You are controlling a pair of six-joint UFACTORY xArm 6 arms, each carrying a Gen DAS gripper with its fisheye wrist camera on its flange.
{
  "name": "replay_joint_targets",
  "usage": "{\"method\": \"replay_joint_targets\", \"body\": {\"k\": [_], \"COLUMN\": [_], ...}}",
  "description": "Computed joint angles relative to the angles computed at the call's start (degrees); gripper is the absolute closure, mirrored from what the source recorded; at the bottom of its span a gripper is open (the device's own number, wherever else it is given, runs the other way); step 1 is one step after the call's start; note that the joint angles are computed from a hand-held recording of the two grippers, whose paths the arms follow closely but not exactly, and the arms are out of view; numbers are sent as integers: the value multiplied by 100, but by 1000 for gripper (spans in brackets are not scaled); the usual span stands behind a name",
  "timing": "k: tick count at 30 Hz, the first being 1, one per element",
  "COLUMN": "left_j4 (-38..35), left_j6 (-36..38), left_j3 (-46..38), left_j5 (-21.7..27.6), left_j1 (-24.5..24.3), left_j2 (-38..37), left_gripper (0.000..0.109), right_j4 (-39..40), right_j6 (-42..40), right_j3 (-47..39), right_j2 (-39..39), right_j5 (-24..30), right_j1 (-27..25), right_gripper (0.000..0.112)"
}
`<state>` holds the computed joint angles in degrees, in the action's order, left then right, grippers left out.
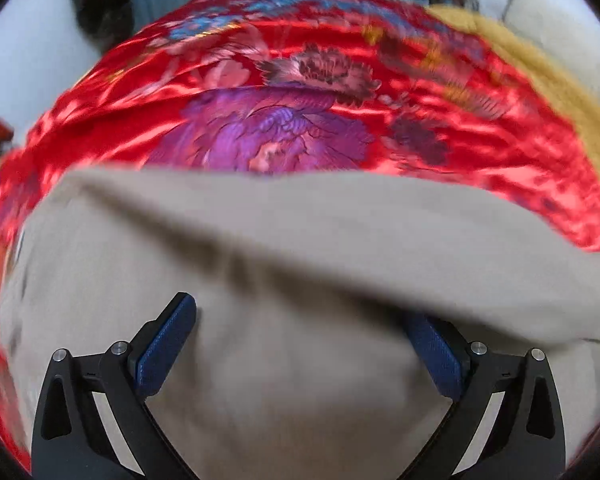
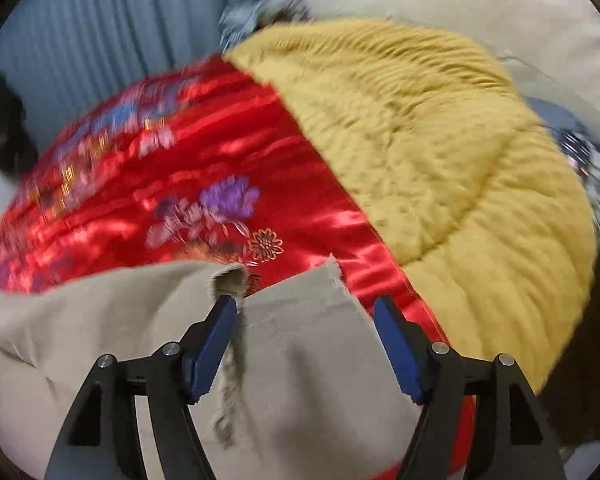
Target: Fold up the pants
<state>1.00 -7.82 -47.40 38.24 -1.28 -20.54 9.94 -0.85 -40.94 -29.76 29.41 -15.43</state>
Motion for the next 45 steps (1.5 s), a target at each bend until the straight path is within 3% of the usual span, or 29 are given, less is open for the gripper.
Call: {"method": "replay_joint_targets", "body": {"k": [3,7,9,11,13,15,16,19,21,23,29,45], "left_j4": [-176,1007,1199,901,1039,1369,1470,1382,1360,1387,1538,1523], "left_j6": [-209,-1510,-1805,-1543,-1616,-1785,-1859,-1763,-1705,-1721,-1784,-1701], "left_j3": [878,1789,2017,2104,2154,2352,2431,2477,2473,2495,2715,2700], "left_j5": [46,-5,-81,-91,-54,-394,-567,-740,-750,-736,-688,-534], "left_j1": [-186,-809,-931,-1025,-1108,-1135,-1125,-1082,-1082,-1097,-1132,-1137], "left_j2": [-1334,-2580,-2694,-2413,-2124,-2127,-2119,-2080,-2059,-2094,-2397,-2451], "left_gripper": [6,6,6,6,6,6,6,6,6,6,6,6], "right_j4": [32,-379,-394,-445,-875,-604,-456,34,-188,-449,-227,-72], "right_j6": [610,1500,1214,790,797,635,557,168,179,335,175,-81], "right_j3": [958,1900,1864,1755,1631,1355,1337,1439,1504,1557,1629,1645], "right_j2": [-1233,-2708,-2653,-2289,-1848,-1109,-950,-866,-781,-752,-787,-1016], "right_j5": [-258,-306,-272,-306,-94,519,574,253,42,-112,-184,-7], "right_j1": [225,1335,2161,2712,2973,3012,2993,3017,3117,3186,3181,3122], "right_gripper": [33,32,31,31,30,28,28,14,9,9,9,10]}}
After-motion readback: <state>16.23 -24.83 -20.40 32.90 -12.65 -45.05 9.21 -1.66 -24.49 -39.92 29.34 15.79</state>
